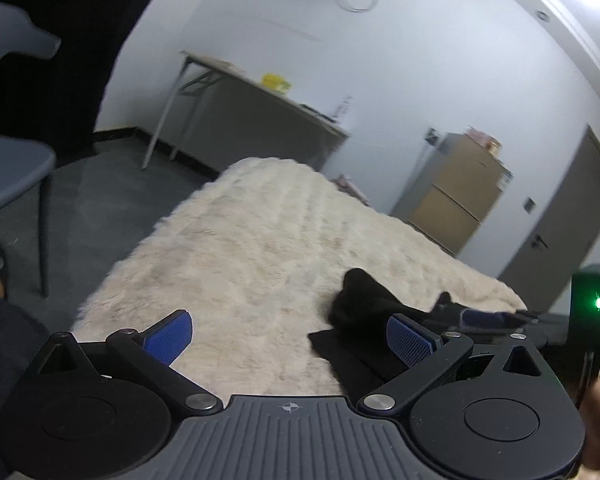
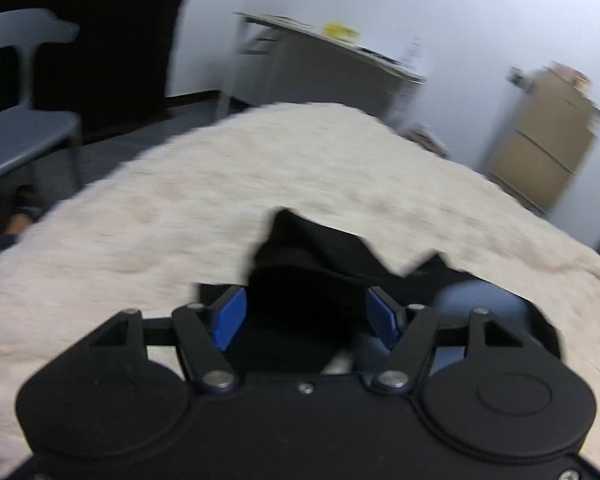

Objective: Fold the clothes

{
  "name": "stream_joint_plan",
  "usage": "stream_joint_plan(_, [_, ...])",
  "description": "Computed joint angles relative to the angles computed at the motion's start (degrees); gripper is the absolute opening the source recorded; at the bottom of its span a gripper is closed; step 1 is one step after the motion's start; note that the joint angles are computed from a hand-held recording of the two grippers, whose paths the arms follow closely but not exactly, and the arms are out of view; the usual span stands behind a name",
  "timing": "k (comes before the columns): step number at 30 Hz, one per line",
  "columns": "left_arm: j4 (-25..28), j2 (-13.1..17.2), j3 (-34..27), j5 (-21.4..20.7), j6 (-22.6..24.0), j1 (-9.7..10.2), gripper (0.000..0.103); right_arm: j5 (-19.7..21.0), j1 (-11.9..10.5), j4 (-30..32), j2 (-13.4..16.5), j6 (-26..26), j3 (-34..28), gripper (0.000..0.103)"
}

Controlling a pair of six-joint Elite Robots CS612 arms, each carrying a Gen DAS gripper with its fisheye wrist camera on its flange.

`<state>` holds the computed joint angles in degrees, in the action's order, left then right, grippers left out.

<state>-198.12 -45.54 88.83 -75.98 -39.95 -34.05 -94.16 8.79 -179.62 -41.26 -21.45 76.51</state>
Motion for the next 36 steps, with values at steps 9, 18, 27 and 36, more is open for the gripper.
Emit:
stream_joint_plan(9, [1.1,-0.3,0.0,0.3,2.6,-0.36,0.103,-1.1,1.4,20.1,6.7,4.9,-10.3,0.032])
stream_joint_plan(18, [-3.4,0.2,0.4,-0.2,1.6,-0.19,0.103,8.7,-0.3,2.8,0.8,19.3,-2.5,0.0])
stream_joint_plan(27, [-7.4,0.4,1.1,0.9,0.7,-0.26,0.103,27.8,-0.5,-5.7,-3.0,23.3,-2.1,0.002])
stream_joint_plan(36, [-8.2,0.1,1.7,1.4,0.9,-0.4,0.103,32.7,-0.4,15.5,0.7,25.8,-4.8,0.047])
